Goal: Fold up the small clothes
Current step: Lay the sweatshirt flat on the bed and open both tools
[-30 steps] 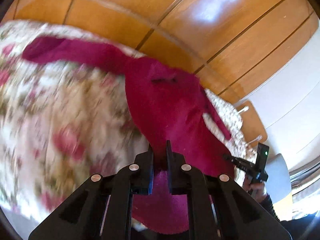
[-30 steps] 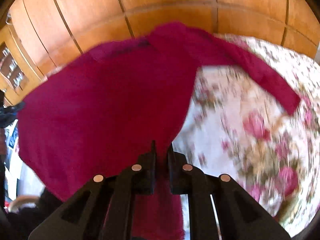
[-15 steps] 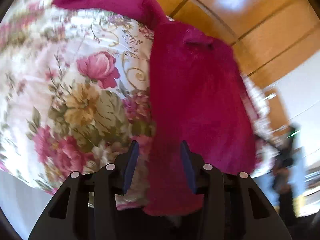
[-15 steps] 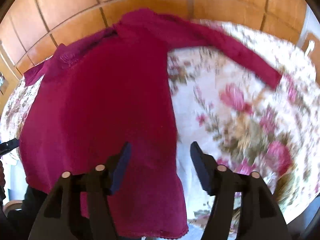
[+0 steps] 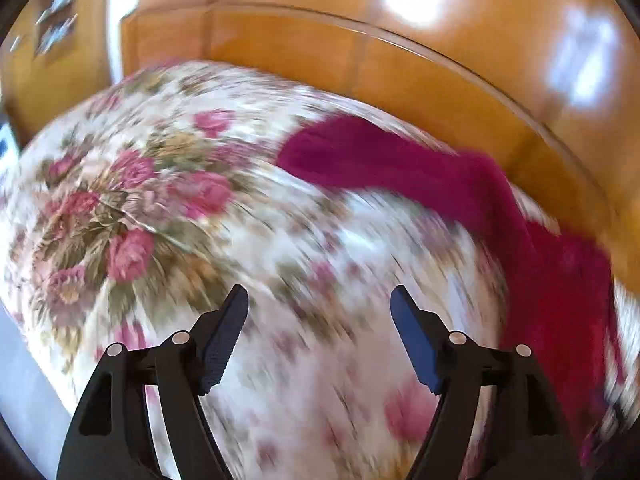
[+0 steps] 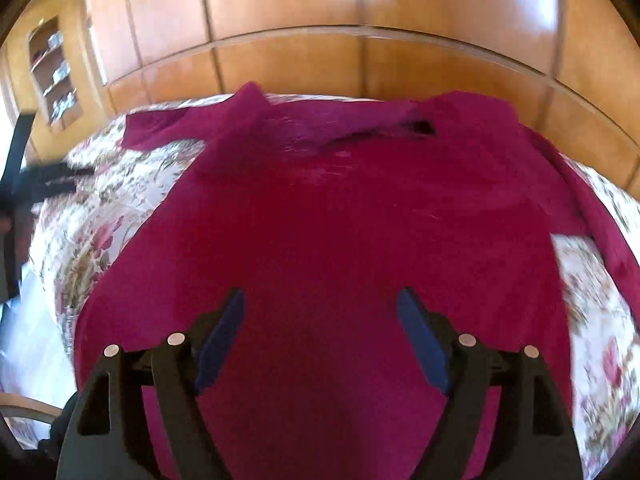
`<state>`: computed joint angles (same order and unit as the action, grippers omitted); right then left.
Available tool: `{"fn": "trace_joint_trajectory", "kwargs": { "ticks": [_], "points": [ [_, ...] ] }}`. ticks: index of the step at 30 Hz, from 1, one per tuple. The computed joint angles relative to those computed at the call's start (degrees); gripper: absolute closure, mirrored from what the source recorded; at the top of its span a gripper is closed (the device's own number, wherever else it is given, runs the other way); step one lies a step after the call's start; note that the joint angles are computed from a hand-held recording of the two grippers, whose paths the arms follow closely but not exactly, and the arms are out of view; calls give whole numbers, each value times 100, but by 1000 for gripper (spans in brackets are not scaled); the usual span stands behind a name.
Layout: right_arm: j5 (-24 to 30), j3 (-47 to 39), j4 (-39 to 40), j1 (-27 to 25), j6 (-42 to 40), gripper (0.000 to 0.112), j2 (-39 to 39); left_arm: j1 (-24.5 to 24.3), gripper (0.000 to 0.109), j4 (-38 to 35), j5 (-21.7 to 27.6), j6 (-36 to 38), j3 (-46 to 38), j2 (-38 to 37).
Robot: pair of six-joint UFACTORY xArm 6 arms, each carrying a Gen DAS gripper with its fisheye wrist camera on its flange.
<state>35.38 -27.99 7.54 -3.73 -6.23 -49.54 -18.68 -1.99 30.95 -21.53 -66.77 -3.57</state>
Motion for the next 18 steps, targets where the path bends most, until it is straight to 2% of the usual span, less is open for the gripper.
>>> {"fn": "trace_joint_trajectory", "kwargs": {
  "ticks": [3,5,7,9,10,11,13,15,16,18],
  "points": [
    [-382,17,-550,280,415,31,396,393,36,-923,95,188,-622,595],
    [-584,113,-723,331,575,25,563,476,41,-933,56,25,-959,868],
    [-773,191,-470,278,489,21,678,439,41,-164,-174,-175,-1206,1039],
    [-938,249,68,198,137,20,734,309,39,633,-294,-4,-1537,1274],
    [-951,267,237,169,13,19,731,250,33,888,-246,55,-1684,1380],
    [-988,277,348,158,-68,19,752,185,32,1187,-123,110,-1942,1578],
    [-1037,281,229,191,13,18,771,101,35,1512,186,240,-2446,1974],
    [-1055,268,99,210,106,17,799,96,79,1178,474,578,-2943,2387],
    [-1069,268,103,210,107,17,807,112,109,856,756,733,-3234,2595],
    [-1060,280,125,193,80,17,775,184,109,552,665,702,-3249,2599]
  ]
}}
